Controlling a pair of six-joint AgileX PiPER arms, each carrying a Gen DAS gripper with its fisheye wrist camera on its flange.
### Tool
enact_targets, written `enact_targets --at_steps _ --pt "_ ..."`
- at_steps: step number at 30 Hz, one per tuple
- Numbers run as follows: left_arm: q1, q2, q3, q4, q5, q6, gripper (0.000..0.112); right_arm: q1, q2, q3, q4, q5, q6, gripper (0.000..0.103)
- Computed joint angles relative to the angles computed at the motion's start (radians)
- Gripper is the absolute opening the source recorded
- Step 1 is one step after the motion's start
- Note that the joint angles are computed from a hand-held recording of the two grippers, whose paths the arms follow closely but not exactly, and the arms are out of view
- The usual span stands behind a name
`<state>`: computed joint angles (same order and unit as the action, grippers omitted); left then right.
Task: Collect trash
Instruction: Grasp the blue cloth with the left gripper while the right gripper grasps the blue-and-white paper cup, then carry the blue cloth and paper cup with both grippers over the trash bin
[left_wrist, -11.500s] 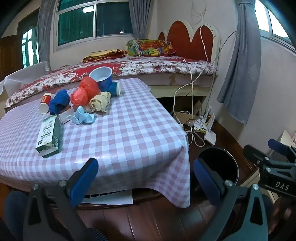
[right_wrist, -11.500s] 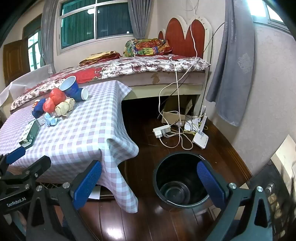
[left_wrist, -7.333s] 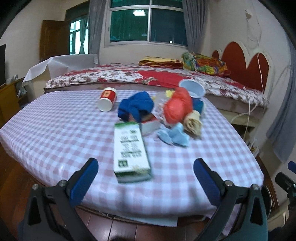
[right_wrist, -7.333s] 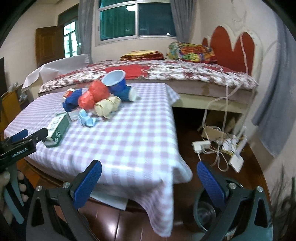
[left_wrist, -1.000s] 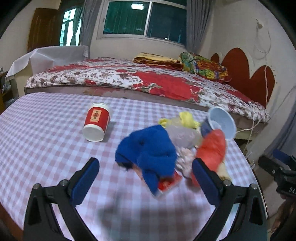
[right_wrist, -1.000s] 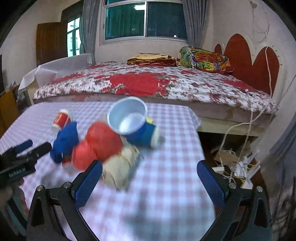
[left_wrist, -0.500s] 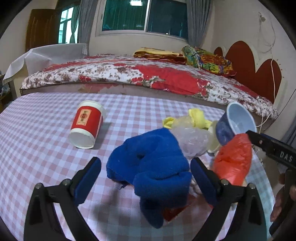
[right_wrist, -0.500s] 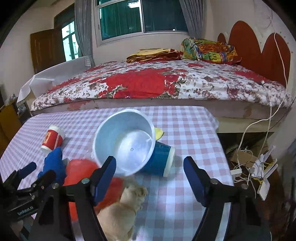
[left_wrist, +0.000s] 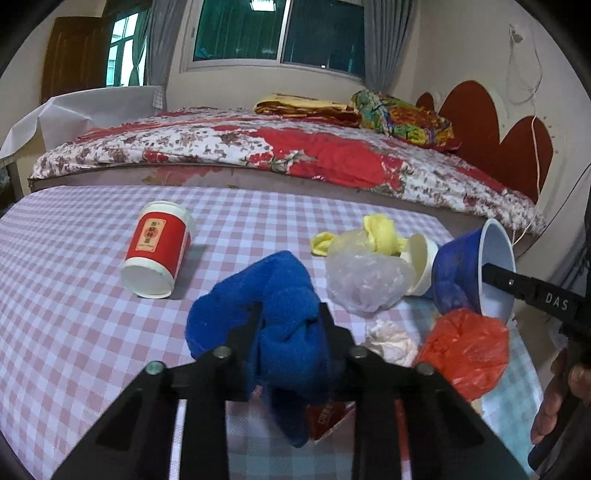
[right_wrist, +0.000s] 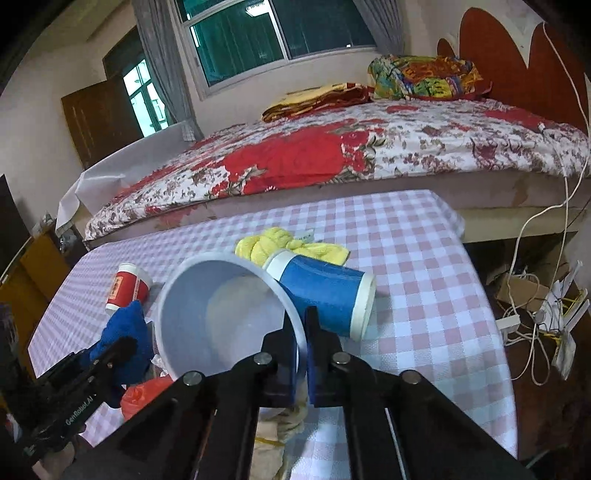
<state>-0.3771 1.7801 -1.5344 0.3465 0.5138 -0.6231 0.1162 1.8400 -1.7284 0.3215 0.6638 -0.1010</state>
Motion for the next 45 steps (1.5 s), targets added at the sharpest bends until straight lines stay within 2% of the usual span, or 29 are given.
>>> enact_targets --at_steps 5,8,20,26,28,31,36,40,42,44,45 --pt "-0.006 -0.058 0.054 0.08 -0.05 -0.077 0.024 -0.013 -0.044 0.053 0.002 -0.039 -0.007 0.004" --pt "-0.013 -0.077 0.056 0.09 -0.046 -0.074 0.024 -0.027 -0.065 0.068 0.008 -0.039 -0.012 0.004" --pt "-0.128 -0.16 0.118 0.222 0.015 -0.185 0.024 -0.098 -0.249 0.271 -0.021 -0.06 -0.031 0.004" --pt "-0.205 -0.216 0.148 0.286 0.058 -0.265 0.024 -0.171 -0.393 0.422 0.02 -0.044 -0.095 0.004" --pt "-0.226 -0.23 0.153 0.307 0.068 -0.287 0.024 -0.181 -0.406 0.436 0.027 -0.041 -0.106 0.004" --pt "-0.26 -0.251 0.159 0.357 0.088 -0.34 0.024 -0.246 -0.483 0.512 0.077 -0.013 -0.172 0.004" --pt "-0.325 -0.252 0.13 0.365 0.123 -0.335 0.024 -0.332 -0.554 0.578 0.134 0.021 -0.249 0.004" --pt "-0.388 -0.222 0.099 0.353 0.136 -0.31 0.024 -0.479 -0.626 0.642 0.214 0.08 -0.358 0.004" --pt "-0.42 -0.203 0.077 0.342 0.141 -0.297 0.024 -0.509 -0.635 0.65 0.231 0.094 -0.38 0.004" --pt "-0.453 -0.18 0.056 0.325 0.143 -0.276 0.024 -0.589 -0.658 0.671 0.269 0.131 -0.435 0.004" --pt "-0.469 -0.172 0.047 0.323 0.146 -0.273 0.024 -0.67 -0.673 0.687 0.306 0.168 -0.494 0.004"
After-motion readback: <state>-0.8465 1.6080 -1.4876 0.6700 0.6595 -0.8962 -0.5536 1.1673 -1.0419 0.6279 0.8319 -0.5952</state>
